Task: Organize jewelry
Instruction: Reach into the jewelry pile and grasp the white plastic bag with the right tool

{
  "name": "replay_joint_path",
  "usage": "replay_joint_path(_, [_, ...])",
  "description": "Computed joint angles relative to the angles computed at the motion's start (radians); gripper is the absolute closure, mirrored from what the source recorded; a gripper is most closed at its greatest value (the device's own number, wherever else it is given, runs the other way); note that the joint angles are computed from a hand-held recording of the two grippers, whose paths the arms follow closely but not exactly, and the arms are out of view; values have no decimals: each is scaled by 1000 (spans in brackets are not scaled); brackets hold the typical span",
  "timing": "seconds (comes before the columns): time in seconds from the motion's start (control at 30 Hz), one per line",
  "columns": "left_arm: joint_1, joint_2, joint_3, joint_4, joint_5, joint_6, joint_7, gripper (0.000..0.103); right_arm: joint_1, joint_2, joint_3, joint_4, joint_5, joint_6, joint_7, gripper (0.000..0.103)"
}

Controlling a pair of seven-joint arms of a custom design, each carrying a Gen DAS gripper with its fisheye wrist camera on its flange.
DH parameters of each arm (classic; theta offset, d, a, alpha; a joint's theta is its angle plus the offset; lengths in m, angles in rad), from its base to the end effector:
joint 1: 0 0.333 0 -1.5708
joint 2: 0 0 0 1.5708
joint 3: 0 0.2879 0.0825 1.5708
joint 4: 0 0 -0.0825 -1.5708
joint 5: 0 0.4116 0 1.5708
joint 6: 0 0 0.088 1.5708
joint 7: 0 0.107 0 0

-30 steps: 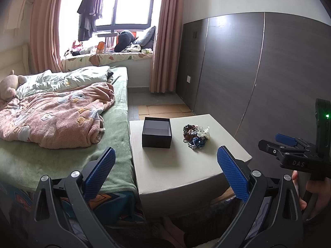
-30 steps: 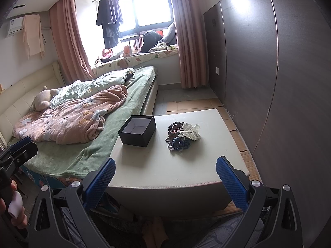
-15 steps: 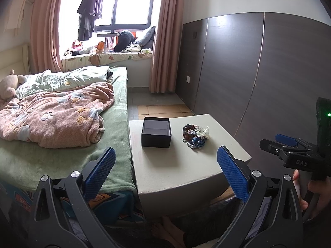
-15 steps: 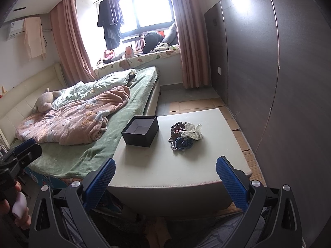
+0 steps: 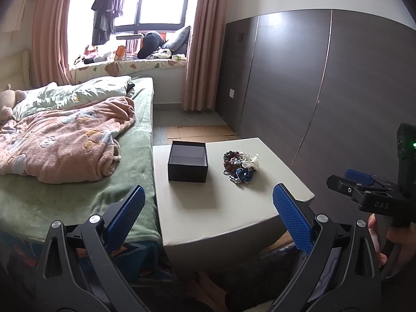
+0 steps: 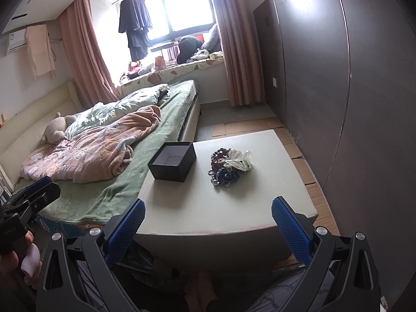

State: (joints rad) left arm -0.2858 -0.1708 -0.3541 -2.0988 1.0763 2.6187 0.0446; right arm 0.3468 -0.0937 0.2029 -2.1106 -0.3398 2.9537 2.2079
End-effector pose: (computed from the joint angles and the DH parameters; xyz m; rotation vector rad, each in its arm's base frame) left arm 0.4489 -0.3695 0.5189 -1.6816 1.5492 -1.0139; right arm 0.4977 0.3346 0.5267 -1.7483 1.3951 -0.4877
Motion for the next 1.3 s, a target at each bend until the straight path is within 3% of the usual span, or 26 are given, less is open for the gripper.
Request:
replay_joint_path(0.2, [3,96,27,69,10,64,6,5,1,47,-30,18,50,14,-29,9])
replay_joint_path(0.33, [-15,187,56,150,7,86,42,6,14,106,-61,60,142,10,-100,18])
replay_joint_path(0.67, [-70,435,142,377,-205,131,260,33,15,319,-80,268,503,-49,-402,33])
replay_joint_path(0.93, [-99,605,180,569,-416,111,454,49,-1,546,-85,557,627,-166,-490,41])
replay_joint_path(1.2, [-104,795,184,833,-620,-1,636,63,2,798,-98,913,651,-322,-477,46])
replay_joint_path(1.3, [-110,869,184,946,-674,-51,699,64,14,927,-108,1105,635,-406,-444,46])
